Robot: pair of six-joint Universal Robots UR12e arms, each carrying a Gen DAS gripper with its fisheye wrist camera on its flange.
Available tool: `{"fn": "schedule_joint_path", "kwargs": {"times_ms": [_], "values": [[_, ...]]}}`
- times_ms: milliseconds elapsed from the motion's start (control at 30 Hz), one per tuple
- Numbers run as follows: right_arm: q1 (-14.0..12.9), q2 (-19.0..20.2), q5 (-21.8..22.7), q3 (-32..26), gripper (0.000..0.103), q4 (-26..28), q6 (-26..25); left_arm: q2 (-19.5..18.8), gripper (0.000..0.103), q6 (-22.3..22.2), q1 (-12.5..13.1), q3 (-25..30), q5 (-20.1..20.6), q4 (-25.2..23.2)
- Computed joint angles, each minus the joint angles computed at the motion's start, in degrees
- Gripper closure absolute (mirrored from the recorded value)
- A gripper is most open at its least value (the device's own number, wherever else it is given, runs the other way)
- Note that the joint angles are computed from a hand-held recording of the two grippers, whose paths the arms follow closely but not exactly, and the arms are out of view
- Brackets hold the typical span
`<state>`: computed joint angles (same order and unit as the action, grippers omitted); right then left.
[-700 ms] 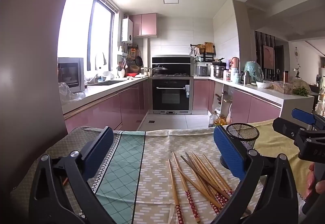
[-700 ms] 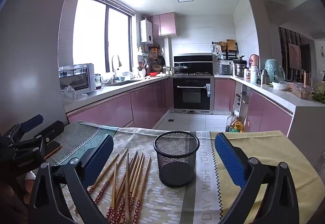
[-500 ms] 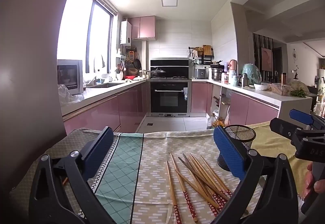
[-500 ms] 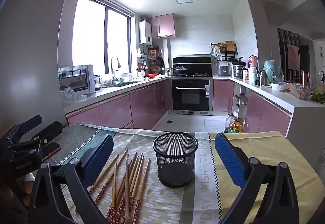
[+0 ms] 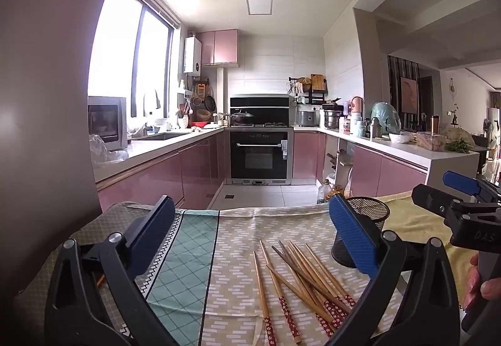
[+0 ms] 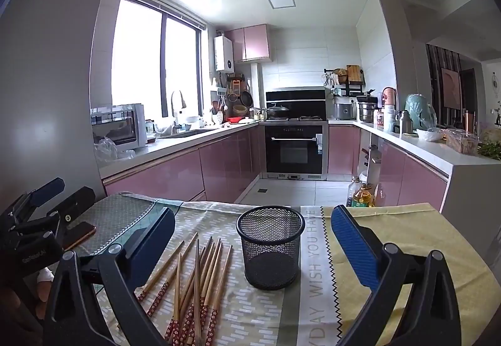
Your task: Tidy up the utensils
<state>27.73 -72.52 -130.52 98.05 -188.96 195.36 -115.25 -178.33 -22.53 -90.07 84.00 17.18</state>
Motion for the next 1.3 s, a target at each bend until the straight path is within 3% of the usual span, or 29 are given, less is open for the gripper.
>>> {"fn": "schedule_joint_path", "kwargs": {"times_ms": [1300], "values": [[-0.3, -0.2, 0.6, 0.2, 0.006, 0.6, 1.2, -0.1, 0.006, 0.0, -0.2, -0.4, -0.4, 0.8]]}}
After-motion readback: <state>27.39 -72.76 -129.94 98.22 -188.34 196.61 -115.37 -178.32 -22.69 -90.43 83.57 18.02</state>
